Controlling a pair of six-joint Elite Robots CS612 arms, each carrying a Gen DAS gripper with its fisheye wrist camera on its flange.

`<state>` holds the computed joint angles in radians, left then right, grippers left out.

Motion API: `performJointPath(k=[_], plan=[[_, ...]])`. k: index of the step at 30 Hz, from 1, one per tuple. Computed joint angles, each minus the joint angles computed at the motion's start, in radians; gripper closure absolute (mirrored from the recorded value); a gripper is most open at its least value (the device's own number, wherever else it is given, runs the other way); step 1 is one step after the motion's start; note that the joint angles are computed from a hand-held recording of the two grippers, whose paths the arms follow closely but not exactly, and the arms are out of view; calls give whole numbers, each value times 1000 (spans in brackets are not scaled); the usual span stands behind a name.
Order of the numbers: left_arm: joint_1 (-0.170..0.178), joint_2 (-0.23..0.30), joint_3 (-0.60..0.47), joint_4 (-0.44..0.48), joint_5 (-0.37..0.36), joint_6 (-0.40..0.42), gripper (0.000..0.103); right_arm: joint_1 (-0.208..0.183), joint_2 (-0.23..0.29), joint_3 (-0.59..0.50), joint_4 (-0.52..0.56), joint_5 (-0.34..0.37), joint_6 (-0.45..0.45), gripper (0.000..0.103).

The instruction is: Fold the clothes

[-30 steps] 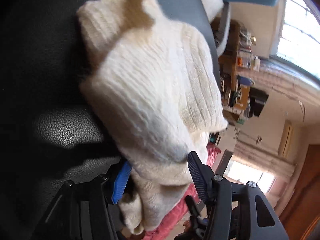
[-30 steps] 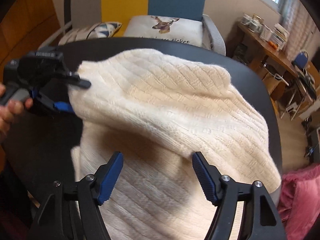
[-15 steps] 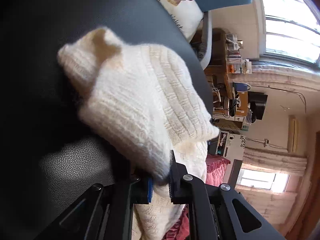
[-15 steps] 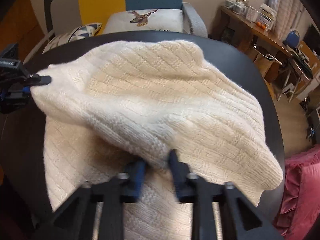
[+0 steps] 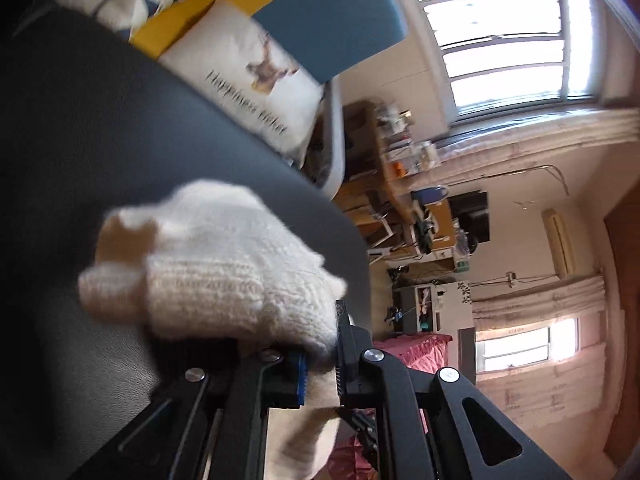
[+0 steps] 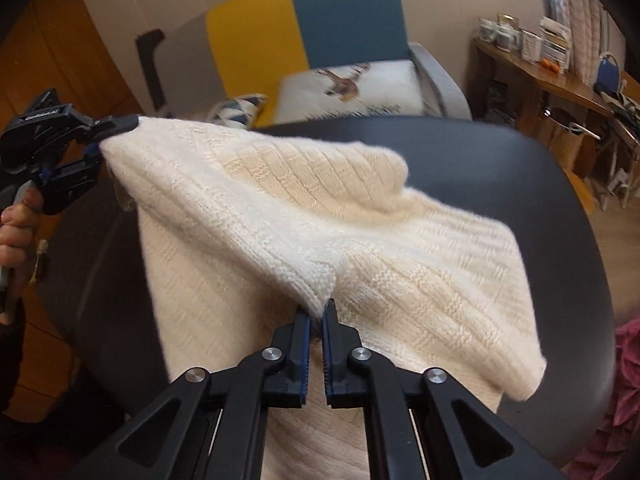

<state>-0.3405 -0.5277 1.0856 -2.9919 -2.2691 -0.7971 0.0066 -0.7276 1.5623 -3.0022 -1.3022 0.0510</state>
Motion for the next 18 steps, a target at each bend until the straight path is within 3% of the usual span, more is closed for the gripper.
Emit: performJointPath(k=[10, 15, 18], plan=[[48, -174, 164, -206, 117, 132, 93, 77, -14, -19, -247, 209, 91, 99], [77, -272, 248, -245, 192, 226, 93, 121, -14, -34, -342, 314, 110, 99], [83, -318, 274, -235, 233, 306, 93, 148, -25, -27, -391, 332, 110, 99]])
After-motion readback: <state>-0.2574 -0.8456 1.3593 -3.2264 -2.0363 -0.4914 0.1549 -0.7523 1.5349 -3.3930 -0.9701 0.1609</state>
